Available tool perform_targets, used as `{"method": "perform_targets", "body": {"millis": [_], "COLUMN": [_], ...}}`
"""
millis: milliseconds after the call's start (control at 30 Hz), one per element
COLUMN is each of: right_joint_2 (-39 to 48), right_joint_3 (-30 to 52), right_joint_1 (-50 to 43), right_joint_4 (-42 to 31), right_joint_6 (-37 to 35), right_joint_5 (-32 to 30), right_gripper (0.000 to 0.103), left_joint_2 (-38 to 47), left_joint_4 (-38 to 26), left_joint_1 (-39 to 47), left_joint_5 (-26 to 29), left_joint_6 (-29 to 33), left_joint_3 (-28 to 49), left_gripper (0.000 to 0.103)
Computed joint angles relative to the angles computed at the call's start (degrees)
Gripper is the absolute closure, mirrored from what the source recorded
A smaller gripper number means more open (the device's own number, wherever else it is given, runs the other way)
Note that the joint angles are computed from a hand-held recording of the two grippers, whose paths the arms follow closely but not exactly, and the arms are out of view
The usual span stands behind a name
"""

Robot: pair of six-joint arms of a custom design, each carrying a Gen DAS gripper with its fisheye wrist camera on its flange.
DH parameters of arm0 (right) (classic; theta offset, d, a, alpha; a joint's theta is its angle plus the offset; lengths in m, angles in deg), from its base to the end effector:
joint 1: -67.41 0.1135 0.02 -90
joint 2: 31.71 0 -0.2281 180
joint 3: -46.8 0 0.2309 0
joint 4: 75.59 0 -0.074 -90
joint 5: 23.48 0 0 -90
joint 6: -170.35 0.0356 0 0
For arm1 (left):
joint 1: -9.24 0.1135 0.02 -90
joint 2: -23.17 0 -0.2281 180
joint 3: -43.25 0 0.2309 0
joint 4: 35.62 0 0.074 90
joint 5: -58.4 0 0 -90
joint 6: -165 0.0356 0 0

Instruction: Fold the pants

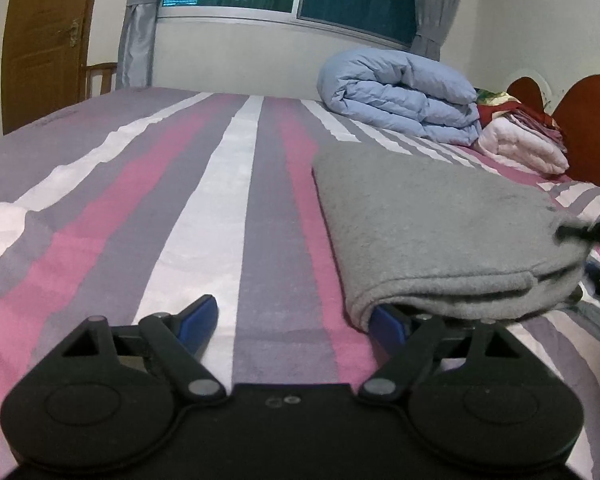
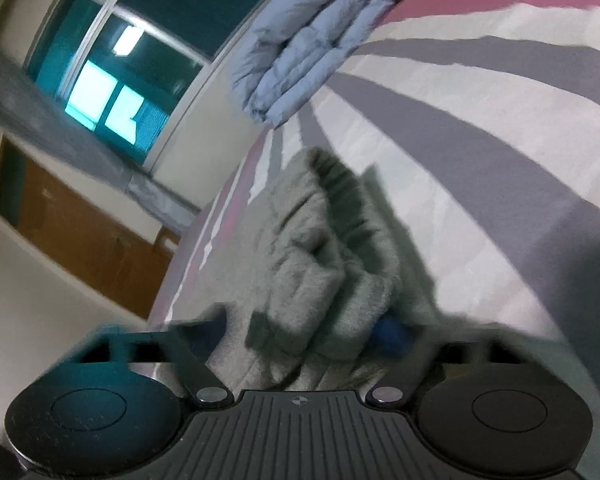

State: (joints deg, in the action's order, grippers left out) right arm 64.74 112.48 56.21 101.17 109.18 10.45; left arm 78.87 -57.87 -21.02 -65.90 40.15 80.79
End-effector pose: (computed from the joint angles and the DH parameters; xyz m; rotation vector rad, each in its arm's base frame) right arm 0.3214 -0.0335 0.1695 0.1543 2.0967 1.2292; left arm 0.1739 -0.0782 0.1629 -0.3859 2.1009 0.0244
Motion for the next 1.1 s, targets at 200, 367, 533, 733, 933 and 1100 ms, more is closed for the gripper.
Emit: {"method": "perform_targets", "body": {"millis": [200,367,533,733,933,1100], "right_joint_2": [1.94,3.66,-2.16,-6.23,-6.58,-1.88], "right_joint_3": [1.36,1.83,-2.54,-5.33,-3.02,2.95], "right_joint_1": [0.51,-1.9,-5.82,-10.72,-10.7,-8.94], "right_joint_4": [-2.32,-2.66,-3.38,-4.05,-8.77,-12.66], "right_joint_6": [-4.09,-4.26,-5.2,-3.55,-6.91,-10.54], "right_joint_5": [3.36,0.44,0.14,-1.94,-1.53,-3.54], "right_gripper": [0.063,0.052,0.04,0.04,0.026,0.023], "left_joint_2": [1.23,-0.14,-10.17,-14.15,-10.62,-11.05], "left_joint_4": [0.28,-4.92,-17.83,-19.22,-13.54,0.14], "left_joint_1": [-0.41,-1.93,-1.66,1.67,1.89,14.27], "left_joint_5": [-0.52,-1.88,-4.4,-3.71,-2.83,16.78], "left_joint_6": [0.15,-0.69,-5.88,-7.31,-4.55,1.37], "left_joint_3": [0.51,1.75,0.86,0.25,0.86,-2.2], "left_gripper": [0.023,0.023,0.027,0.026,0.025,0.018]}}
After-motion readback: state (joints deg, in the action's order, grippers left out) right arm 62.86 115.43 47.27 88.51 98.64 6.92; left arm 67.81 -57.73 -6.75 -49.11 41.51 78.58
